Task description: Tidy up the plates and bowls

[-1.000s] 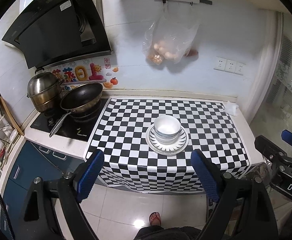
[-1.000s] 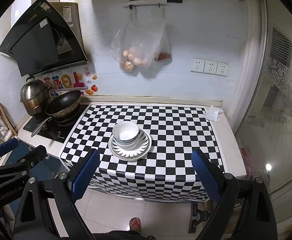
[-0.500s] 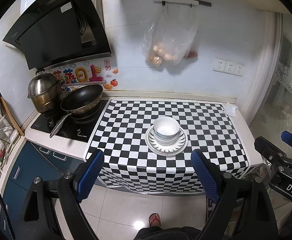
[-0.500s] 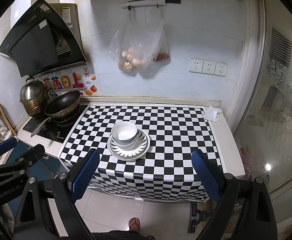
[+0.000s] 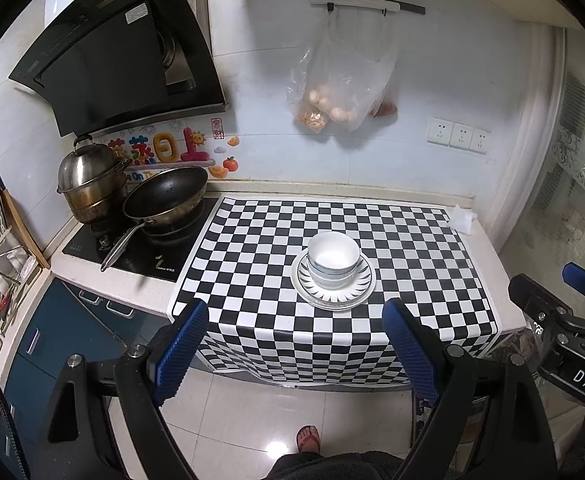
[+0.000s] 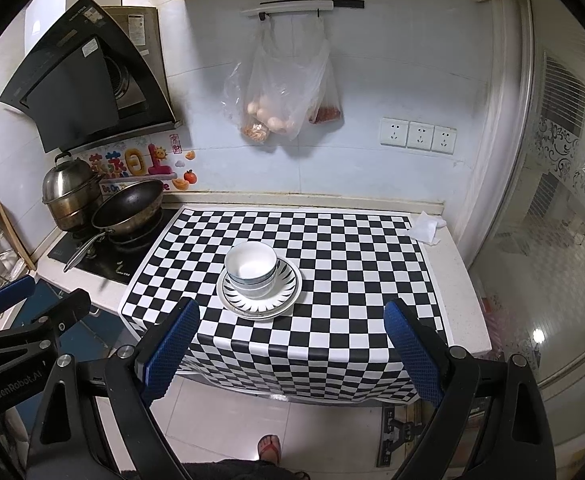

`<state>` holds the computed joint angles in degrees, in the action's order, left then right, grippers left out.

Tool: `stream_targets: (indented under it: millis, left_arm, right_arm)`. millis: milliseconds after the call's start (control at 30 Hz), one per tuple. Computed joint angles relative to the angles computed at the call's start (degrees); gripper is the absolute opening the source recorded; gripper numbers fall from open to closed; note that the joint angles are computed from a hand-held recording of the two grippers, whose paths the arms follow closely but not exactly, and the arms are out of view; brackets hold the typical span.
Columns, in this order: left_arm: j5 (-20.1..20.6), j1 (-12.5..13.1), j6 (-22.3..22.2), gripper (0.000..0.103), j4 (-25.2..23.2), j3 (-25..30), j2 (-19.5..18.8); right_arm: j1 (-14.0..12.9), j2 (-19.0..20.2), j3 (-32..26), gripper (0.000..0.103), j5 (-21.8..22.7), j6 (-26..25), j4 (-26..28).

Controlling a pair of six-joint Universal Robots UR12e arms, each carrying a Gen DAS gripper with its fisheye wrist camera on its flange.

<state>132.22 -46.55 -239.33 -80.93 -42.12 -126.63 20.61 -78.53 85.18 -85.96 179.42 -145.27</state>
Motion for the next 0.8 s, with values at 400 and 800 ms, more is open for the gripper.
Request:
stream_targets:
  millis: [400,800]
  left_arm:
    - [0.8,-0.3,-1.2,0.089,-1.1,0.6,-0.1]
    - [0.9,-1.0,-3.4,0.089,-1.6,-0.7,0.8]
  right_arm:
    - [0.5,-0.8,0.8,0.096,-0.5,0.4,-0.7]
    - [0.8,-1.4,1.3,0.096,-0.7,0.4,-0.2]
